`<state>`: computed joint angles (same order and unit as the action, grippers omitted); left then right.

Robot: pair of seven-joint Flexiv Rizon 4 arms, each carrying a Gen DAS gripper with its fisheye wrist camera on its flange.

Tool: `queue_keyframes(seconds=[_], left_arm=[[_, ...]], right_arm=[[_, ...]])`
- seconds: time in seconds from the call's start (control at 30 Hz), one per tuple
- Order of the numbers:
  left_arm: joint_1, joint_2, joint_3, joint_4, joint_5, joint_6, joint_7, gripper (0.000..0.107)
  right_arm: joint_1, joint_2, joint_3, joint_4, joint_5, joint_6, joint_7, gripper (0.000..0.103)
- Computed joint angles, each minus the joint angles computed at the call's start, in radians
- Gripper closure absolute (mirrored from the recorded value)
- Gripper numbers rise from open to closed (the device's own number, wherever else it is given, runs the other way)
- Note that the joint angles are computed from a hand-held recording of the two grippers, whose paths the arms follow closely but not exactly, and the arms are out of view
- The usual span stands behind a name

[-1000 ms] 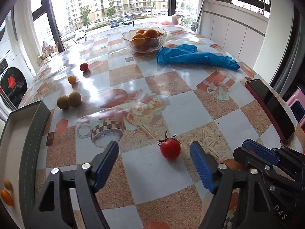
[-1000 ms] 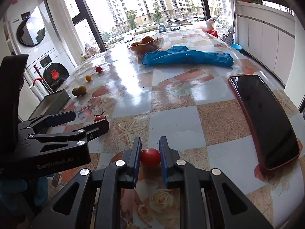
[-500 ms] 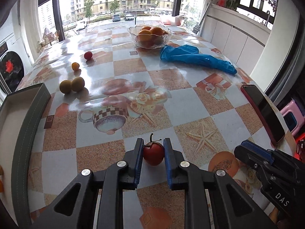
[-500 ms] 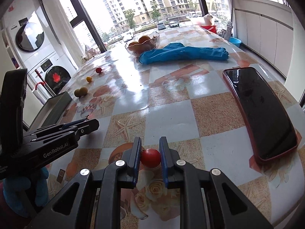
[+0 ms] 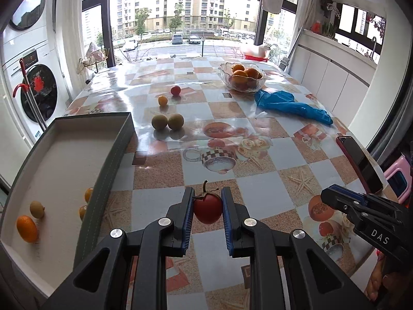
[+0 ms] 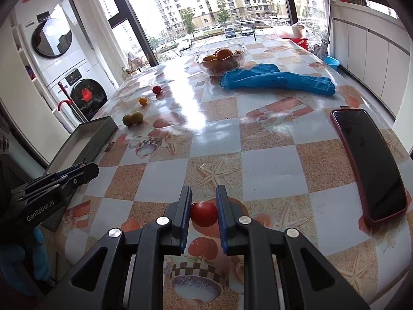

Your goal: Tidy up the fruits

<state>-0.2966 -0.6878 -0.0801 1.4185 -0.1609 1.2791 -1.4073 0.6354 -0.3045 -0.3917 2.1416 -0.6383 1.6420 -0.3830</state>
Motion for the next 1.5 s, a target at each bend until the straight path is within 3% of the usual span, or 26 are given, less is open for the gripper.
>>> queue_keyframes(seconds=[0.27, 0.4, 0.5, 0.97, 1.43, 1.47, 1.5], left_arm=[[0.034, 0.035, 0.037, 0.041, -0.001, 0.066, -0.030, 0.085], [0.056, 0.038, 0.052, 0.048, 0.001, 0.082, -0.047, 0.085], [0.070, 0.036, 0.067, 0.054, 0.003, 0.101, -0.065, 0.084], [0.124, -0.004, 0.130, 0.033, 0.012, 0.122, -0.137, 0.084], [0.142, -0.035, 0.148, 0.012, 0.033, 0.067, -0.199, 0.084], [0.139, -0.038, 0.153, 0.005, 0.035, 0.051, -0.204, 0.078], [0.135, -0.038, 0.159, 0.005, 0.038, 0.043, -0.214, 0.058]], right_arm=[[-0.192, -0.074, 0.308, -0.194, 0.101, -0.115, -0.150, 0.082], [-0.263, -0.141, 0.457, -0.323, 0.200, -0.187, -0.266, 0.082], [-0.280, -0.194, 0.526, -0.421, 0.268, -0.241, -0.349, 0.082], [-0.197, -0.418, 0.598, -0.864, 0.418, -0.491, -0.642, 0.082], [-0.146, -0.602, 0.610, -1.204, 0.553, -0.726, -0.806, 0.079], [-0.144, -0.609, 0.608, -1.220, 0.560, -0.751, -0.812, 0.073], [-0.140, -0.608, 0.599, -1.220, 0.565, -0.760, -0.811, 0.066]])
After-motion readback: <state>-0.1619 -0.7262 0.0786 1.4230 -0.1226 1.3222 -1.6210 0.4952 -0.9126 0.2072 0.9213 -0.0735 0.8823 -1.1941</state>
